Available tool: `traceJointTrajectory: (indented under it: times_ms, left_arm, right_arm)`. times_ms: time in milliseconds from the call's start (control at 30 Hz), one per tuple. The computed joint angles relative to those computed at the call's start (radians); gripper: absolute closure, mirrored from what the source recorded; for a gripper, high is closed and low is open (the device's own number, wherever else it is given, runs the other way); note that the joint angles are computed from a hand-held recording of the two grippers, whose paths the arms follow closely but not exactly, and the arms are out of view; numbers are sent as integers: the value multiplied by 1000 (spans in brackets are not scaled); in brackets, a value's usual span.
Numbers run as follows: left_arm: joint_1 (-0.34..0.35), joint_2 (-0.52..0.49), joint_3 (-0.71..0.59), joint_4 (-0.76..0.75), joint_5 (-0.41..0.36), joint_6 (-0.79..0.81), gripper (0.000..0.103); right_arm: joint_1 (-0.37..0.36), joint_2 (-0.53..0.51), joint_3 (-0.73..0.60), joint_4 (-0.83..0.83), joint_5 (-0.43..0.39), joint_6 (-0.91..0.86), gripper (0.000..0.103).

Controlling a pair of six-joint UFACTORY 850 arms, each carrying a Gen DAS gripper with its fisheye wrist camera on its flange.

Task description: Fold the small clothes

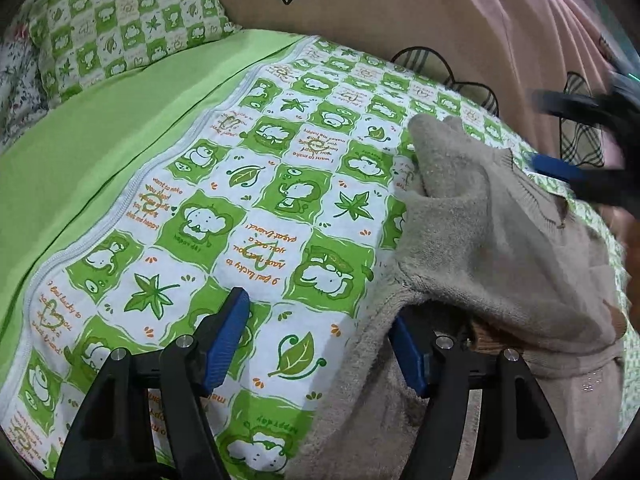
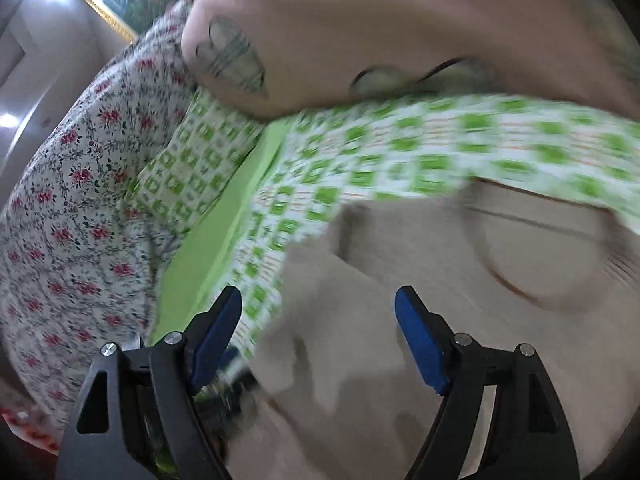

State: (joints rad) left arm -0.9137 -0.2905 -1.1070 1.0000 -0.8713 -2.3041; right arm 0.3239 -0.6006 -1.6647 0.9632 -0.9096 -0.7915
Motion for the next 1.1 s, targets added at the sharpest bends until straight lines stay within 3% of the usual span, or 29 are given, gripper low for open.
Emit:
traceJointTrajectory:
  times_ms: [67, 167, 267, 333, 500, 600, 667, 733, 867, 933, 1000, 1100]
  left_arm:
    - [-3, 2, 6, 17, 2, -20, 34]
    - [-9, 2, 13, 43, -4, -50, 34]
    - [-14, 2, 16, 53, -11, -64, 33]
    - [-15, 7, 24, 66, -5, -80, 33]
    - [-13, 43, 67, 128, 46, -157, 30]
    - [-6, 99, 133, 245, 137, -261, 30]
    - [2, 153, 189, 376, 221, -379, 30]
    - [1, 176, 198, 399, 235, -397, 30]
    - [37, 173, 152, 281, 248, -226, 30]
    - [65, 156, 120, 209, 248, -125, 30]
    - [92, 139, 93, 170, 257, -66, 30]
    - [134, 106, 45, 103, 277, 41, 30]
  right_arm:
    - [33, -122, -162, -138, -101, 112, 23]
    - [65, -309, -385, -171, -359, 200, 21]
    - [78, -360, -430, -39, -412, 150, 20]
    - [63, -376, -417, 154, -408, 113, 19]
    - [7, -279, -191, 438, -252, 22, 20]
    - [-25, -145, -56, 370, -98, -19, 20]
    - [-66, -54, 34, 339, -59, -71, 20]
    - [-115, 69, 152, 285, 26, -117, 20]
    - [-215, 283, 357, 214, 210, -133, 22]
    - [-282, 368, 445, 179, 277, -100, 30]
    - [-333, 415, 501, 111, 316, -28, 44]
    - [-386, 442, 564, 42, 323, 32, 45]
